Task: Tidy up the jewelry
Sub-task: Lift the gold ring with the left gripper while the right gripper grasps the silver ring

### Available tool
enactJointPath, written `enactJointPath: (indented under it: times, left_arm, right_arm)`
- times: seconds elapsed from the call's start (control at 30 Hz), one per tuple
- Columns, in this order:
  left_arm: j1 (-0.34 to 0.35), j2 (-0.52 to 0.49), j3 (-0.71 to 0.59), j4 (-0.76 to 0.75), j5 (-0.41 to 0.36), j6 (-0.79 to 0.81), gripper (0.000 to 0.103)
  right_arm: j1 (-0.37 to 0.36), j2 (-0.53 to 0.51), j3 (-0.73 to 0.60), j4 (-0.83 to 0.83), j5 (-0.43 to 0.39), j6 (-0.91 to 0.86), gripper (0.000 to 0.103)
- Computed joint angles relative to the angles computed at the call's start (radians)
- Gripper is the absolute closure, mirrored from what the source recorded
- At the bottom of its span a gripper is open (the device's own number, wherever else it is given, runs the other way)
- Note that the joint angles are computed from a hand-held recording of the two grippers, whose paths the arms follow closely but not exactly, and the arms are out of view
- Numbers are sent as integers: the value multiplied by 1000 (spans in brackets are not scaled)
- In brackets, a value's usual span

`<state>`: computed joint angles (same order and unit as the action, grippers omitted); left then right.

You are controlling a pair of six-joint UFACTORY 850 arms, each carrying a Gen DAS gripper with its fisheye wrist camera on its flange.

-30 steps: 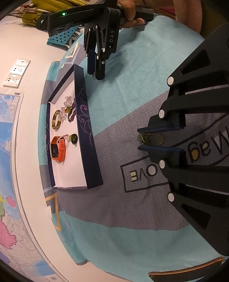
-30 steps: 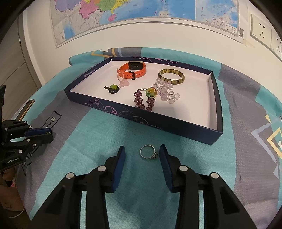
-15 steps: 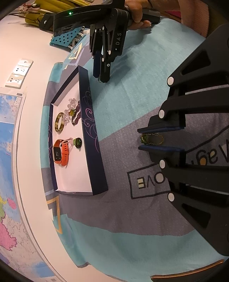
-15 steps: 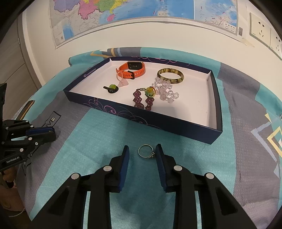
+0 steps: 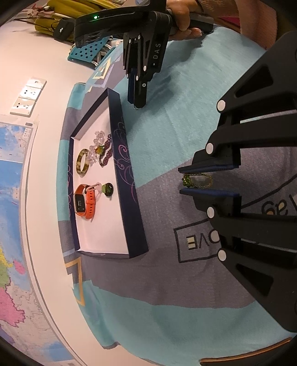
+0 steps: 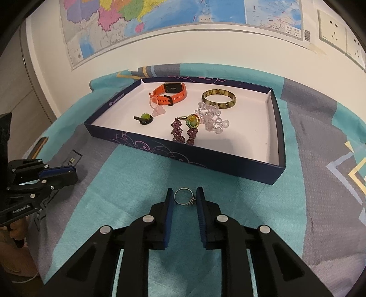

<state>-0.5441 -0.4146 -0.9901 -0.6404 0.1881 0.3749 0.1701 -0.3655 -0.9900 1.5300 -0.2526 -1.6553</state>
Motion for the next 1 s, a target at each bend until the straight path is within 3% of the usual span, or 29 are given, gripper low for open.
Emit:
enactJointPath:
  times: [0.37, 1.0]
  left_arm:
    - [-4, 3, -8, 110, 12, -99, 90]
    - [-13, -1, -40, 95, 30, -61, 90]
  right_arm:
    - [-2, 31, 25, 95, -38, -91, 85]
    - [-9, 48, 27, 168, -67, -154, 85]
